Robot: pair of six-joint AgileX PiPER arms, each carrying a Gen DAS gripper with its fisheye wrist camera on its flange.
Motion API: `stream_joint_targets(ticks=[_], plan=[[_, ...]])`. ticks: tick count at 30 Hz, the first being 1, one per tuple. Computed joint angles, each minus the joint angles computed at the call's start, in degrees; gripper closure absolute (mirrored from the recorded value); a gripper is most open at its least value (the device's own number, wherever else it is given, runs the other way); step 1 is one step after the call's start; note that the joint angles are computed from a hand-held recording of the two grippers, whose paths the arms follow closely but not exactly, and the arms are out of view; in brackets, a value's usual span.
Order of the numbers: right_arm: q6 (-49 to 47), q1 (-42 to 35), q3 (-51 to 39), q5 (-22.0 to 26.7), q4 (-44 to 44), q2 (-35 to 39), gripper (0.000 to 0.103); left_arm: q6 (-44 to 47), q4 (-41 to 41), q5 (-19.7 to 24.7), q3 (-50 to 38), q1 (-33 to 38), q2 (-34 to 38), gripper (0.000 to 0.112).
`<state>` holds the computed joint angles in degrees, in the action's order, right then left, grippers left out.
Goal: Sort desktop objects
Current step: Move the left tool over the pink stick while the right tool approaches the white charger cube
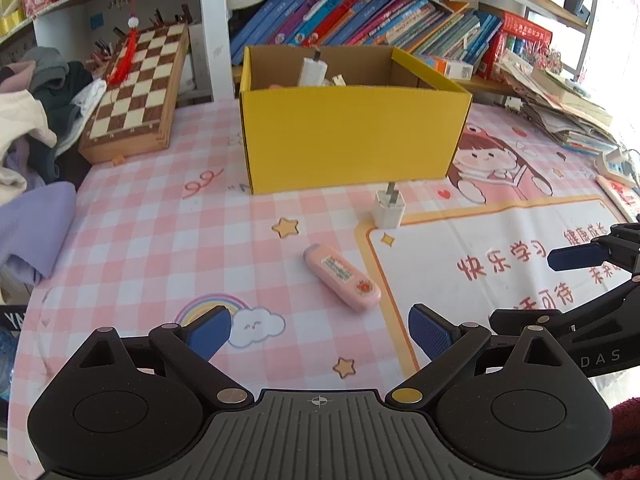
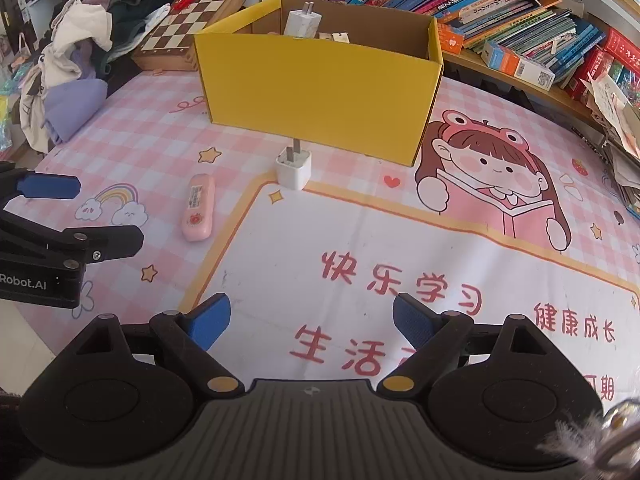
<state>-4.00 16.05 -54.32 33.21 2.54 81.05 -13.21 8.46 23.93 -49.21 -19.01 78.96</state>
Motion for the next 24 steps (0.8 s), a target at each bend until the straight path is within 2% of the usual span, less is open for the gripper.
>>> stream_joint_targets(ticks=[1, 4, 7, 10, 12, 16, 24], plan=[[-0.4, -0.3, -0.2, 0.0, 0.4, 0.2, 0.015, -2.7, 2.9, -0.5, 0.2, -0.5, -0.1, 0.015], [-1.6, -1.1, -1.0, -0.1, 1.6, 0.9, 0.017, -4.0, 3.9, -1.2, 0.2, -0.4, 0.1, 0.015], [-2.9, -1.5, -1.5, -0.4, 2.6, 1.4, 0.020, 0.6, -0.5, -1.3, -0.4, 0.4, 0.5, 0.015], [-5.3, -1.9, -2.0, -0.8, 4.5, 1.9, 0.030, 3.9, -2.9, -0.1, -1.5, 0.6, 1.4, 0.015], [-7.1, -2.3, -2.4, -1.0, 5.9, 2.3, 0.035, 2.0, -0.4, -0.4, -1.5, -0.1, 1.3, 0.015], [-9.8, -3.3, -3.6, -0.9, 8.4, 3.6, 0.036, -2.1, 4.2, -1.1, -1.3, -1.2, 1.5, 0.015], [-15.5, -4.0, -6.5, -0.2, 12.6, 6.7, 0.039, 3.9, -2.5, -1.7, -2.2, -0.4, 4.6, 0.017]])
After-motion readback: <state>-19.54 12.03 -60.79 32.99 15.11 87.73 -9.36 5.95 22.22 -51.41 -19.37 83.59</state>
